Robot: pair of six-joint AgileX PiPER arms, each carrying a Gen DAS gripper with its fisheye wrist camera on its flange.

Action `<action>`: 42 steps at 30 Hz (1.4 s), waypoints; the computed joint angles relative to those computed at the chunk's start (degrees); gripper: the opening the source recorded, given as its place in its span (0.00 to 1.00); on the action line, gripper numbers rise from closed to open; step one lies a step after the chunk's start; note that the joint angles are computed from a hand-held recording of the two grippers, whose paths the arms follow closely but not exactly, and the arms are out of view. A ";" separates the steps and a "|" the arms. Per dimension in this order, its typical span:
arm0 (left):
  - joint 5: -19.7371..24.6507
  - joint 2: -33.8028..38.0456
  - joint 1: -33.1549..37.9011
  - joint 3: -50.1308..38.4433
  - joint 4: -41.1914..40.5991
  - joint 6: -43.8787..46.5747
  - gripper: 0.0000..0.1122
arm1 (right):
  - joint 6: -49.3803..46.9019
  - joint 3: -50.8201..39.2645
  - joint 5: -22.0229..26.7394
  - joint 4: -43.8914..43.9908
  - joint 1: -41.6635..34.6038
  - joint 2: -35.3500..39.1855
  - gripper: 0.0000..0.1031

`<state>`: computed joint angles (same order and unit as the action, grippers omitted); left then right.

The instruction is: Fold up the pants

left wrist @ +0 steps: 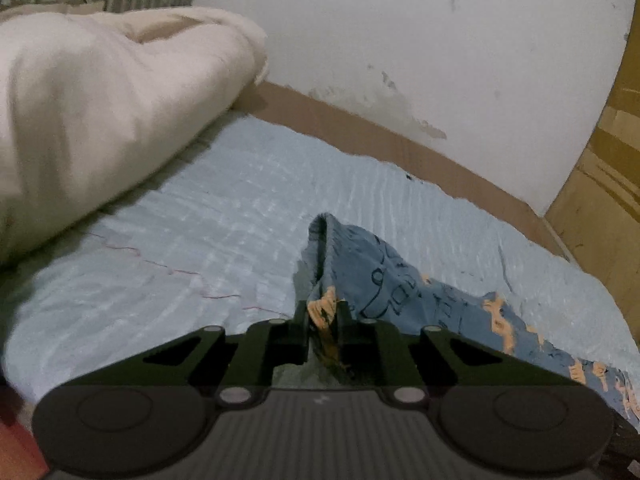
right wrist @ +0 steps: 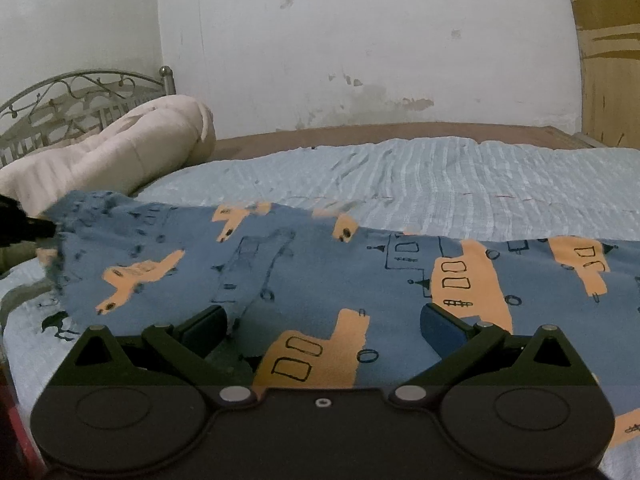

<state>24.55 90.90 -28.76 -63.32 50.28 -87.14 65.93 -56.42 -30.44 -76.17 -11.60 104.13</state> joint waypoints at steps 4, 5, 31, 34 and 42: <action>1.25 0.05 0.08 0.17 -0.79 -0.40 0.11 | 0.20 -0.10 -0.93 -0.20 -0.42 0.25 0.99; 1.30 1.16 0.46 -0.34 -1.65 0.16 0.11 | 0.27 -0.16 -1.00 -0.28 -0.45 0.31 0.99; 16.67 31.17 -12.69 -39.12 3.30 22.32 0.80 | -0.83 0.40 -5.92 1.82 -2.78 1.67 0.99; 20.28 38.69 -11.94 -50.28 -2.02 29.66 0.80 | -0.71 0.42 -7.20 1.91 -3.40 1.95 0.99; 27.67 47.46 -8.50 -63.15 -7.41 30.89 0.88 | -1.63 1.53 -11.60 3.22 -5.39 2.53 0.99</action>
